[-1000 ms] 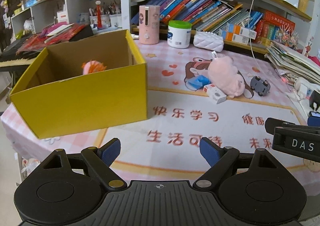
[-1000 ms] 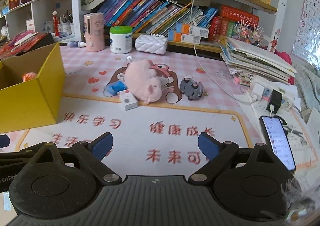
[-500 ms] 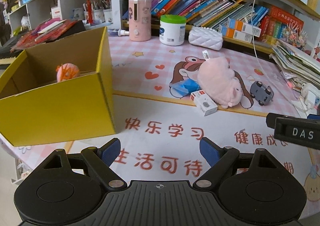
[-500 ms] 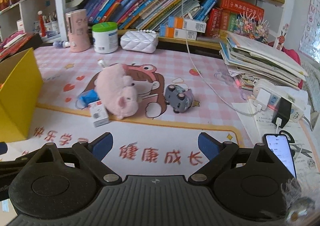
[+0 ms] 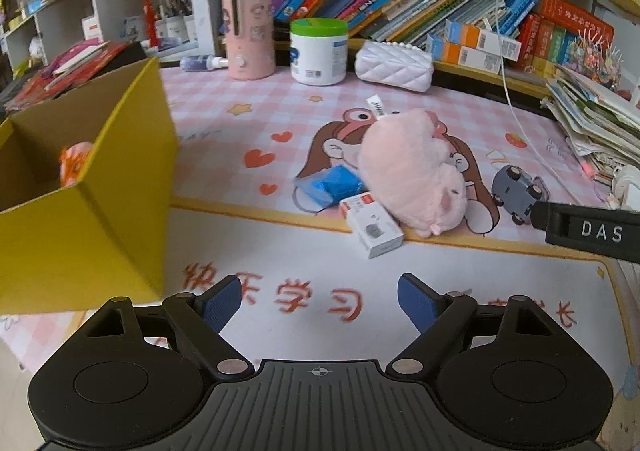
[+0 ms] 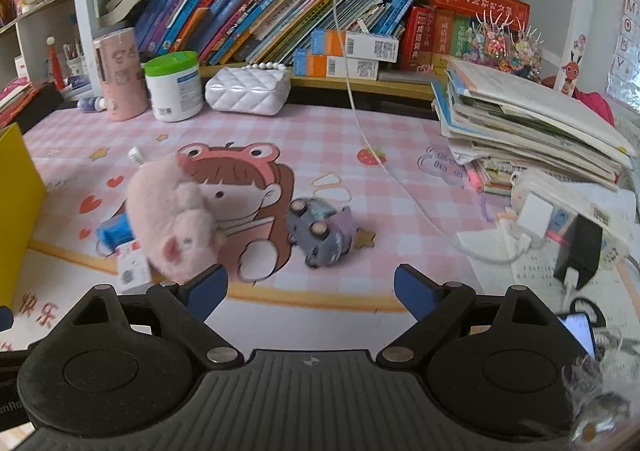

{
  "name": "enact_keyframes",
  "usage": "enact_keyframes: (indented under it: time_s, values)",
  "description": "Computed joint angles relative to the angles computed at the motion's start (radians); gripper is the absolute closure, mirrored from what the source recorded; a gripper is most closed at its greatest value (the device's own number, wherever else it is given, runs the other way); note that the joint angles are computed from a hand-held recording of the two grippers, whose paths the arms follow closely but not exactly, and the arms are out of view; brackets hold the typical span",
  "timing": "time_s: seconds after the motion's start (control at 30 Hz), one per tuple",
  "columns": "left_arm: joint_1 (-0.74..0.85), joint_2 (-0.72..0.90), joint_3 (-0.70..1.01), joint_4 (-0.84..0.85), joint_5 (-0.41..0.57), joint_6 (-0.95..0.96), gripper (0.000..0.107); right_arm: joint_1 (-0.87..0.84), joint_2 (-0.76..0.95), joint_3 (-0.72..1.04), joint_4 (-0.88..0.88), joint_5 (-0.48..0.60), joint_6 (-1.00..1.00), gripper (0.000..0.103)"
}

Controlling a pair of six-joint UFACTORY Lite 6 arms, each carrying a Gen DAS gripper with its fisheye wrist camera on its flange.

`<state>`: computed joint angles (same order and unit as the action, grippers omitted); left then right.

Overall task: Organize objects
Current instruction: 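Move the right tool to the grey toy car while the left tool approaches the small cat-print box, then close the right tool on the toy car while the left tool grasps the small cat-print box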

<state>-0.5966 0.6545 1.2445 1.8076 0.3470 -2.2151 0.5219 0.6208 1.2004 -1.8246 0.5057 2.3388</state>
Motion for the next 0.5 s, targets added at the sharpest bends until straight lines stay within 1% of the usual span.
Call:
enact_keyframes:
  time_s: [0.07,0.13,0.27,0.33,0.43,0.5]
  values:
    - [-0.004,0.049,0.063,-0.047,-0.001,0.056,0.024,-0.029,0.021,0.022,-0.033,-0.01,0.012,0.013]
    - [-0.003,0.105,0.144,-0.135,-0.014,0.156,0.032,-0.059,0.047,0.053,-0.052,-0.024,0.01,0.013]
    - [-0.004,0.219,0.305,-0.304,-0.023,0.343,0.037,-0.11,0.112,0.135,-0.05,-0.06,-0.027,0.013]
    - [-0.004,0.278,0.39,-0.418,-0.024,0.466,0.042,-0.126,0.144,0.174,-0.044,-0.079,-0.05,0.014]
    - [-0.001,0.349,0.494,-0.569,-0.018,0.619,0.046,-0.142,0.183,0.218,-0.025,-0.096,-0.089,0.014]
    - [0.002,0.399,0.567,-0.656,-0.009,0.702,0.046,-0.147,0.202,0.239,-0.025,-0.106,-0.099,0.014]
